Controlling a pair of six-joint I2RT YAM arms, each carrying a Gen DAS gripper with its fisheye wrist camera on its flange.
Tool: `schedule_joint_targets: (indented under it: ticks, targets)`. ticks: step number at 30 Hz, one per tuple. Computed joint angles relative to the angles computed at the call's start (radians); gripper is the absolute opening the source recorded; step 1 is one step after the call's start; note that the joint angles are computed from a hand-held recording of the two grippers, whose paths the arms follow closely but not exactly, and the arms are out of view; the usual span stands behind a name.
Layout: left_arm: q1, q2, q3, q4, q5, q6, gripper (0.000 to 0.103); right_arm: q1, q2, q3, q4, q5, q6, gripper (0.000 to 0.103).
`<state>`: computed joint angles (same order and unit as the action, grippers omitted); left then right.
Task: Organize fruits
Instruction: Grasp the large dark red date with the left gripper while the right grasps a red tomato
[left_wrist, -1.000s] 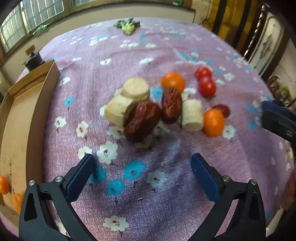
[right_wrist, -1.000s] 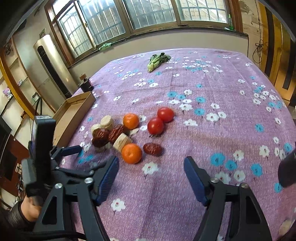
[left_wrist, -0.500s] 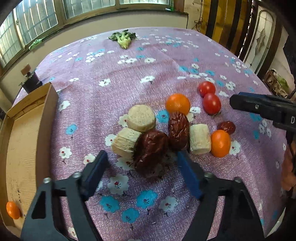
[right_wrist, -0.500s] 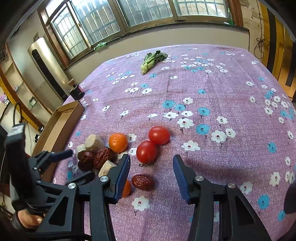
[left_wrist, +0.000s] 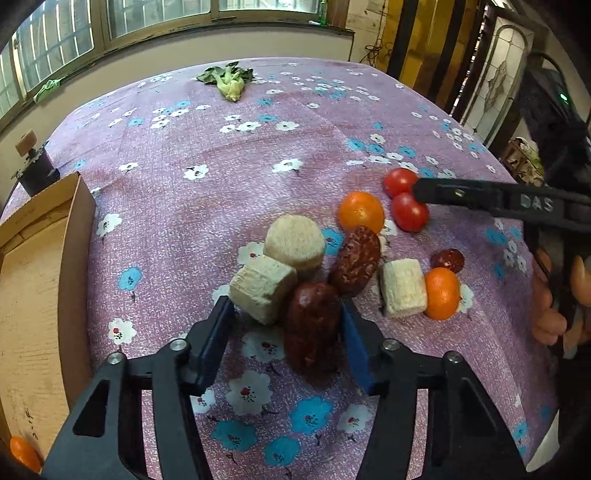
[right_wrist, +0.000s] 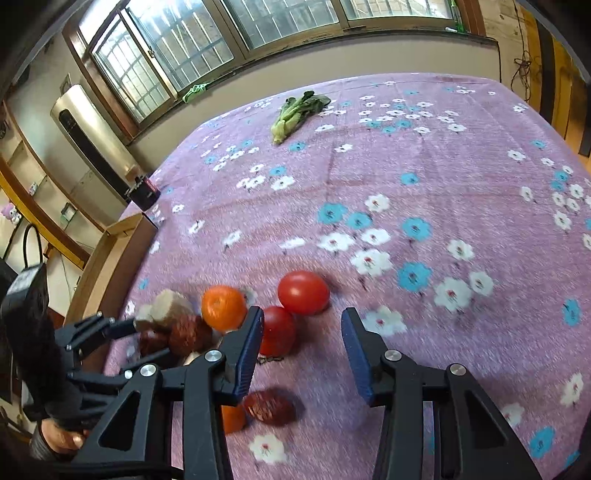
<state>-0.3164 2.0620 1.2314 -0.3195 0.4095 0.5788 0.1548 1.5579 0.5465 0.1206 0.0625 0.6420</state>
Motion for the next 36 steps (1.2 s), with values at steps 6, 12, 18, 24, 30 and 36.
schedule_joint_targets:
  ticks: [6,12,18,24,30,36]
  targets:
    - [0.005,-0.021,-0.022,-0.03,0.031,0.018,0.054,0.018,0.065,0.064,-0.001,0.0,-0.009,0.043]
    - [0.041,-0.025,-0.004,-0.106,0.066,-0.011,0.054,0.012,0.051,0.05,0.016,0.002,-0.008,0.026]
    - [-0.01,-0.05,-0.054,-0.035,0.023,-0.019,0.054,0.007,0.085,0.085,-0.003,0.026,-0.013,0.04]
    - [-0.039,-0.052,-0.062,-0.003,-0.007,-0.01,0.041,-0.01,0.108,0.1,0.001,0.017,-0.021,0.039]
    - [-0.003,-0.057,-0.057,-0.055,0.048,-0.007,0.041,-0.061,0.124,0.085,0.053,-0.031,-0.01,0.032]
    - [0.019,-0.113,-0.099,-0.059,0.057,-0.003,0.041,0.004,0.051,0.051,0.027,0.048,0.001,0.031]
